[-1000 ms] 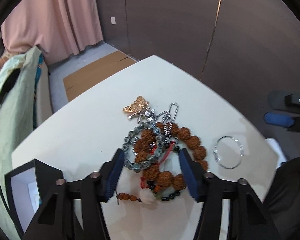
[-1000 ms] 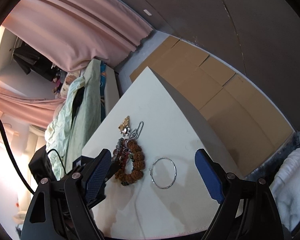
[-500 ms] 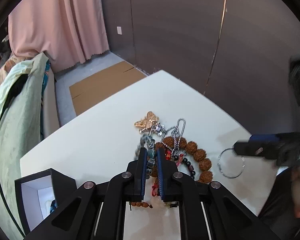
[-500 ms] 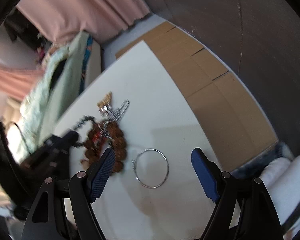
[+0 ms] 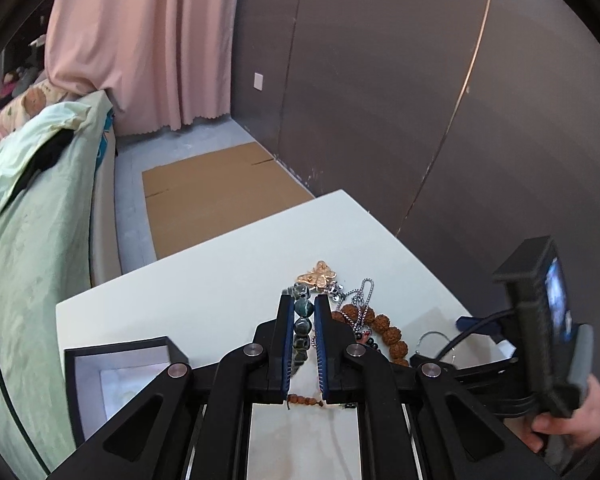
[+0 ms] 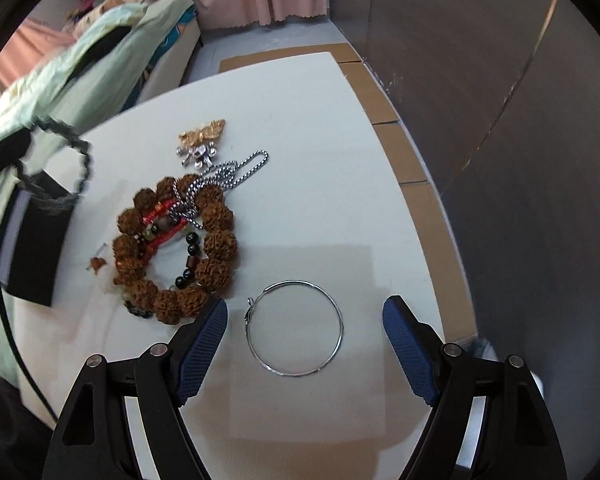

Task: Organize jewelry
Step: 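Close the left tool on the grey beaded bracelet, then carry the grey bracelet into the box with the left tool while the right tool grasps the silver hoop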

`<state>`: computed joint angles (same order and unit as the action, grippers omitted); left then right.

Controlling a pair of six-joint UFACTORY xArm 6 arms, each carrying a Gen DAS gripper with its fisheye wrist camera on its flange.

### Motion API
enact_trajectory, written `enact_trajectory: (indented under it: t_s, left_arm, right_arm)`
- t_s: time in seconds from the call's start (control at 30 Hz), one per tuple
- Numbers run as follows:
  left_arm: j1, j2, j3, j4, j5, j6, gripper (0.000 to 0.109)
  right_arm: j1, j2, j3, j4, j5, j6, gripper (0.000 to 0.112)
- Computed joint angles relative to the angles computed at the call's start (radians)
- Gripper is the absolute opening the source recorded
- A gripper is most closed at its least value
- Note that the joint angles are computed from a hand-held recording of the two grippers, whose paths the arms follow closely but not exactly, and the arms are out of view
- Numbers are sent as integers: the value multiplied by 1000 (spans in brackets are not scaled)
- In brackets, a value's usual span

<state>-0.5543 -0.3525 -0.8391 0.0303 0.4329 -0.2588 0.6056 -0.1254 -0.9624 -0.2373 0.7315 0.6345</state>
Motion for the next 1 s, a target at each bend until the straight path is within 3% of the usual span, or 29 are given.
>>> enact_trajectory:
  t_s: [0.3, 0.33, 0.47, 0.6, 1.0]
  left_arm:
    - [20, -92, 55, -14, 8, 13, 11]
    - [22, -101, 59, -11, 11, 11, 11]
    - [33, -146, 83, 7, 26, -1, 11]
    - [47, -181, 104, 18, 42, -13, 11]
    - [109, -267, 149, 29, 70, -24, 11]
  right_arm:
    - [36, 7, -25, -82, 74, 25, 79]
    - [39, 0, -20, -83, 74, 21, 77]
    - [56, -36, 14, -55, 53, -16, 51]
    - [57, -49, 21, -35, 59, -16, 51]
    - [9, -204, 157, 226, -149, -115, 51]
